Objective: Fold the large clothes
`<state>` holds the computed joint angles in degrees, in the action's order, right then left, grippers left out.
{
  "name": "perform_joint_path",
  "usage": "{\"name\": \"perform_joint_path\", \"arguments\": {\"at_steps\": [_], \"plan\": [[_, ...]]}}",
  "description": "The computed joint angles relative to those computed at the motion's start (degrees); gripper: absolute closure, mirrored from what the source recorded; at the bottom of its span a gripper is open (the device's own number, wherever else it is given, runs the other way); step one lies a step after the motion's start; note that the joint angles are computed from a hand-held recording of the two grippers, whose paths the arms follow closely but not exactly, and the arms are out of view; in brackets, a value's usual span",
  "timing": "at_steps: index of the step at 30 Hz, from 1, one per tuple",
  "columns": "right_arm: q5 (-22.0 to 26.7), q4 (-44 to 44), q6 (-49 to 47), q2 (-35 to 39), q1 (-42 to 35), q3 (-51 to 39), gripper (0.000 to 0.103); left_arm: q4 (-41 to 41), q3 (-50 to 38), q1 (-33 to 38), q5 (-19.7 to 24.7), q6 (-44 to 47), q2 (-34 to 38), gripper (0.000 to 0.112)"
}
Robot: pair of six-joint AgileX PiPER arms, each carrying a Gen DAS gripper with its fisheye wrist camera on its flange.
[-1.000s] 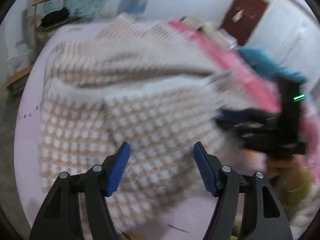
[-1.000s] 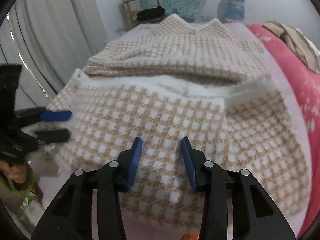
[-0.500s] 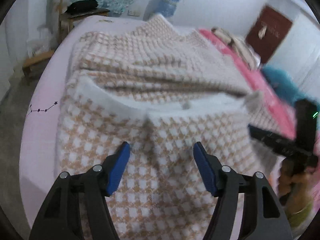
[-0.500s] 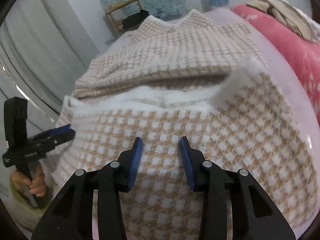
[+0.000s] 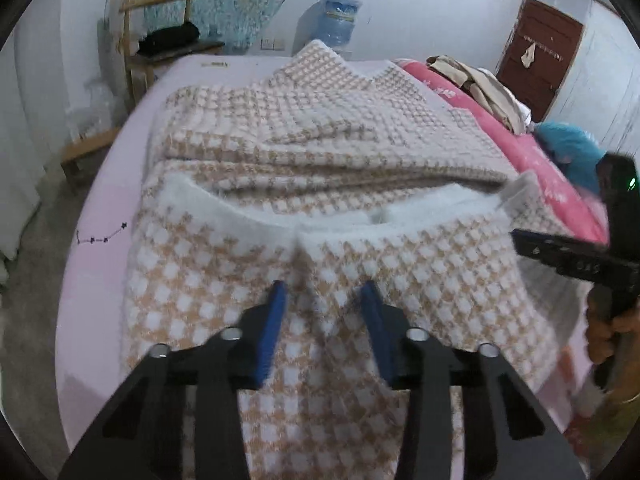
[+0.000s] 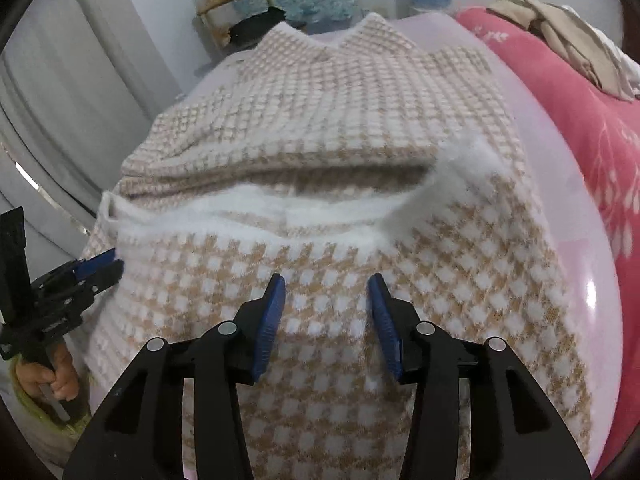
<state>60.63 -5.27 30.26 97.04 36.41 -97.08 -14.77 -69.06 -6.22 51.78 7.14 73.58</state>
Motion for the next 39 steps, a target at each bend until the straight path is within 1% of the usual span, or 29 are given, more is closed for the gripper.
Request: {"name": "perform_joint_path", "arguments": {"at_steps": [1, 2, 3, 4, 6, 9, 12, 14, 17, 19, 20, 21, 24, 25, 26, 27, 29, 31, 32, 33, 34, 35, 37, 38, 39], "plan": [[0.36, -0.51, 0.21, -0.11, 0.18, 0.04, 0.073, 0.64, 0.37, -0.79, -0.84, -0.48, -0.11, 0.091], [1.34, -2.48, 0.78, 0.02, 0.73, -0.14, 0.079, 2.13, 0.50, -1.93, -1.67, -1.61, -0.06, 0.095], [0.99, -2.25, 0.30, -0.46, 0.61, 0.48, 0.087, 3.98, 0.54, -2.99, -2.31, -3.08, -0.09, 0.104], [0.23, -1.14, -0.37, -1.05, 0.23, 1.32, 0.095, 5.21, 0.30, -3.87, -2.90, -4.06, 0.27, 0.107], [-0.49, -1.57, -0.06, -1.50, 0.61, 1.93, 0.098, 6.65, 0.06, -4.62, -3.89, -5.31, 0.40, 0.108], [-0.27, -6.18, 2.90, -2.28, 2.89, 1.65, 0.099, 9.04, -1.29, -5.38, -4.84, -7.10, -0.24, 0.109], [0.69, -11.11, 5.54, -3.20, 4.93, -1.52, 0.099, 9.88, -3.21, -4.87, -5.54, -7.28, -1.86, 0.109], [0.85, -12.33, 5.50, -2.86, 5.07, -3.86, 0.099, 10.19, -4.60, -4.60, -5.95, -7.13, -1.77, 0.109], [1.80, -13.62, 4.39, 0.13, 4.60, -8.34, 0.099, 13.29, -5.90, -5.22, -6.94, -8.51, 0.63, 0.109], [2.46, -12.98, 3.27, 2.98, 3.70, -9.56, 0.099, 11.29, -6.44, -4.07, -5.95, -7.68, 3.87, 0.109], [3.00, -12.19, 2.76, 4.48, 3.19, -9.52, 0.099, 9.82, -6.75, -3.35, -4.65, -6.84, 5.74, 0.109], [2.57, -11.28, 2.44, 4.60, 2.72, -8.37, 0.098, 9.18, -6.58, -2.95, -3.85, -6.32, 6.34, 0.108], [-0.40, -6.91, 0.85, 3.98, 0.37, -4.12, 0.094, 6.32, -4.35, -1.74, -4.54, -3.59, 5.99, 0.105], [-1.73, -5.29, 0.40, 3.06, -0.56, -2.71, 0.093, 4.96, -4.44, -0.99, -4.26, -2.29, 5.77, 0.104], [-2.24, -3.93, -0.17, 2.28, -1.31, -2.03, 0.090, 2.84, -4.90, 0.45, -3.35, -0.70, 5.52, 0.102], [-2.24, -2.27, -0.64, 1.69, -2.24, -1.91, 0.082, 1.23, -5.32, 1.77, -2.52, 0.34, 5.16, 0.099], [-2.20, -1.69, -0.37, -0.26, -2.97, -1.39, 0.074, -2.57, -5.32, 5.24, -1.73, 3.19, 3.23, 0.097], [-3.38, -4.97, 1.10, -3.70, -2.95, 0.64, 0.060, -5.43, -5.17, 8.63, -1.32, 5.75, 1.00, 0.092], [-3.48, -6.94, 1.91, -4.90, -2.88, 1.29, 0.057, -5.22, -5.24, 10.14, -1.18, 5.74, 0.04, 0.090], [-2.82, -10.23, 3.03, -5.97, -2.85, 1.81, 0.055, -3.88, -5.59, 10.96, -1.04, 4.98, -0.24, 0.084], [-1.97, -12.25, 3.64, -6.28, -2.96, 2.02, 0.054, -2.31, -6.07, 11.30, -0.95, 4.25, 0.04, 0.078], [-0.67, -13.94, 4.41, -6.38, -3.23, 2.24, 0.054, 0.15, -6.60, 11.25, -0.78, 2.86, 0.57, 0.076], [-0.61, -12.96, 4.38, -6.47, -5.54, 3.30, 0.054, 2.22, -8.85, 11.19, 1.66, 1.90, 3.09, 0.064], [-1.09, -11.92, 4.03, -6.59, -6.53, 3.80, 0.054, 2.29, -10.14, 11.31, 3.37, 2.11, 4.82, 0.064], [-2.15, -10.31, 3.28, -6.77, -7.78, 4.67, 0.054, 1.80, -10.29, 11.56, 3.43, 2.48, 5.46, 0.064]]}}
